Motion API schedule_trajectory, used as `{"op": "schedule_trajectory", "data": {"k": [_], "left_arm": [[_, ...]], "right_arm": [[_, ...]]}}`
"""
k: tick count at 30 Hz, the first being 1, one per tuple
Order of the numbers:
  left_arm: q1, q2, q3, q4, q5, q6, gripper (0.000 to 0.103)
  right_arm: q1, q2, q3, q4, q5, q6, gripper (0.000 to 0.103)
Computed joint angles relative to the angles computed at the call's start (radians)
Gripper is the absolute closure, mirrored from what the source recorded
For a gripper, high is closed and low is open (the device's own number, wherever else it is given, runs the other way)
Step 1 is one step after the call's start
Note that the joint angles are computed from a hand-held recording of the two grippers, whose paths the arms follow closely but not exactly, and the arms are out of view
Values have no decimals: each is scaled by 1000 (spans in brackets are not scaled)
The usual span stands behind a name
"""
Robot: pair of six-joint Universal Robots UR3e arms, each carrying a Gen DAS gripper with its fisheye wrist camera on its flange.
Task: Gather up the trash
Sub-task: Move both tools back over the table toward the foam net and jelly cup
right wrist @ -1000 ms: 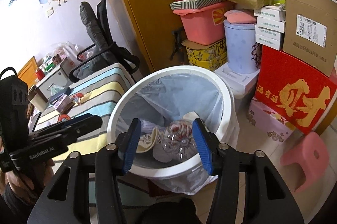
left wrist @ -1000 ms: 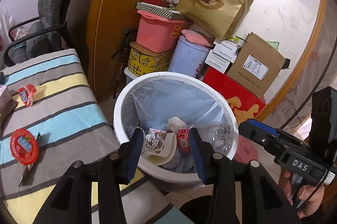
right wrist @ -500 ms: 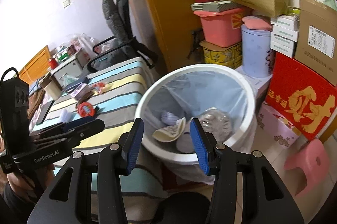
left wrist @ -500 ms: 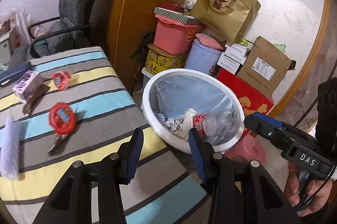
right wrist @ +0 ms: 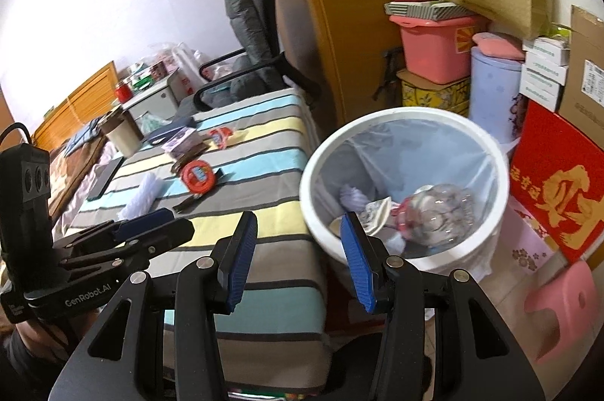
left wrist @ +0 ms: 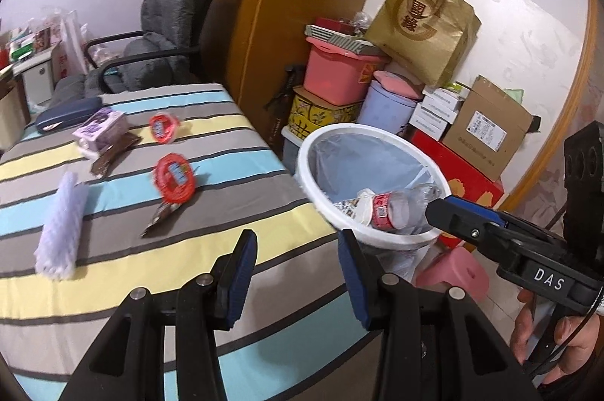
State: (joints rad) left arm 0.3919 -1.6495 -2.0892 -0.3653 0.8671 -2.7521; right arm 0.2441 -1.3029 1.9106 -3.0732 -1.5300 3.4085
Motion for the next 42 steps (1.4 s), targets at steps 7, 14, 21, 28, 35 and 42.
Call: {"op": "schedule_trajectory", "data": {"k": [7, 14, 21, 28, 35, 42], "left_arm": [[69, 74, -83, 8, 1, 28, 59], [166, 161, -178, -15, -3, 87, 59], [270, 220, -236, -61, -21, 141, 59], [353, 215, -231, -77, -27, 160, 59], [392, 132, -175, -41, -5, 140, 59], [371, -10, -59, 24, 52, 88, 59]], "right_arm": [[42, 39, -33, 12, 13, -17, 55], [74, 60, -68, 55, 23, -17, 55], [103, 99, -122, 71, 53, -22, 55], [129, 151, -205, 86, 59, -26, 45], [168, 240, -348, 126, 33, -63, 45], [167, 329, -490, 209, 54, -109, 45]]}}
